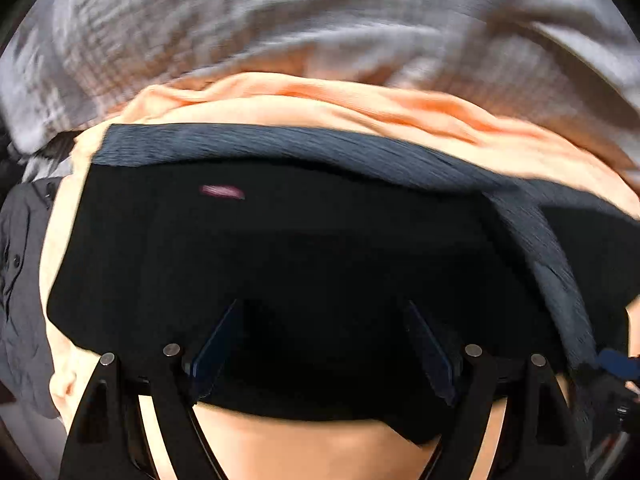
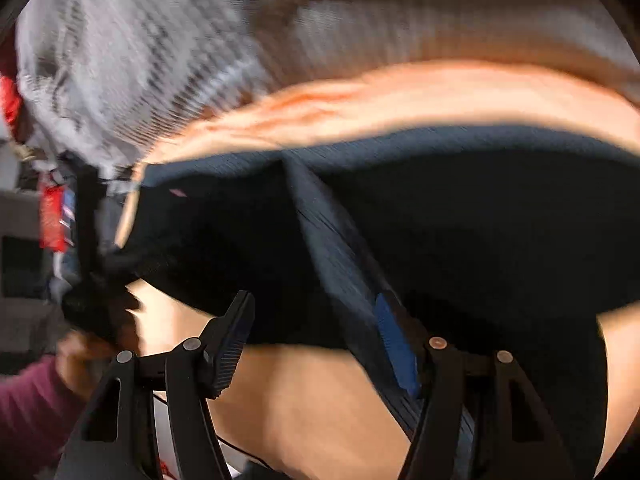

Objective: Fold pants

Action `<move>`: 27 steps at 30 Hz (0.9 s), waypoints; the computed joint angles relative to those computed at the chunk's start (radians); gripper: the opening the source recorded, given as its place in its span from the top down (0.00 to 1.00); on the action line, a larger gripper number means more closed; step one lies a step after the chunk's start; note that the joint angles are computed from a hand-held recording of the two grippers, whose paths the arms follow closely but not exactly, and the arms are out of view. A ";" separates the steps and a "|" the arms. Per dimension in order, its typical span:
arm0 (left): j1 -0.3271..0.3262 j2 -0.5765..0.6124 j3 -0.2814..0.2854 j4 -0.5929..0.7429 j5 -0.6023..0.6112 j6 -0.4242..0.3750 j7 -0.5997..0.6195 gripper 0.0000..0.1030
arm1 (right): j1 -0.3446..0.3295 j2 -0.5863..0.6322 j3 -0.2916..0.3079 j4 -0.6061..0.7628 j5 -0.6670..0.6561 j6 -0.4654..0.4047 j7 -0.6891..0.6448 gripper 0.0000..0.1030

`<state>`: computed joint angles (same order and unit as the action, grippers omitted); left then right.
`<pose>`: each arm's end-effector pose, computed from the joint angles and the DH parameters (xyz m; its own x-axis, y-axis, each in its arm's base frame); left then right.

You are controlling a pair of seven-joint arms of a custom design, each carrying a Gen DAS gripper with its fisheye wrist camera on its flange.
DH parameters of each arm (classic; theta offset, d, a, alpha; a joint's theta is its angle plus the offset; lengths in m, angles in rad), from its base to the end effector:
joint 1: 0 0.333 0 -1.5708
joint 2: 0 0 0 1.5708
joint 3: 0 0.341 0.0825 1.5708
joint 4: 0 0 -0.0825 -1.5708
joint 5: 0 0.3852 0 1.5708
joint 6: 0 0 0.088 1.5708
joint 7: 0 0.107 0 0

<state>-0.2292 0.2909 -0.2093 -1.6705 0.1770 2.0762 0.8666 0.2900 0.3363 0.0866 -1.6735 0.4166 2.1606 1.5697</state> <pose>0.6104 -0.2608 0.4734 0.2004 -0.9797 -0.0028 -0.9675 -0.1974 -0.1577 0.6275 0.2584 0.4504 0.1695 -0.9041 -0.3923 -0.9848 -0.1403 -0.1023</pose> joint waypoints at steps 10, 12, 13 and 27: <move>-0.058 0.113 -0.120 0.156 -0.322 0.026 0.127 0.19 | -0.092 -0.411 -0.082 -0.523 -0.078 0.124 0.244 0.35; -0.070 0.136 -0.131 0.178 -0.358 0.041 0.146 0.19 | -0.116 -0.483 -0.084 -0.604 -0.070 0.141 0.292 0.35; -0.079 0.154 -0.135 0.199 -0.366 0.038 0.153 0.19 | -0.129 -0.526 -0.086 -0.654 -0.060 0.156 0.325 0.35; -0.148 0.194 -0.139 0.192 -0.367 0.074 0.136 0.19 | -0.123 -0.759 -0.129 -1.032 0.170 0.387 0.347 0.35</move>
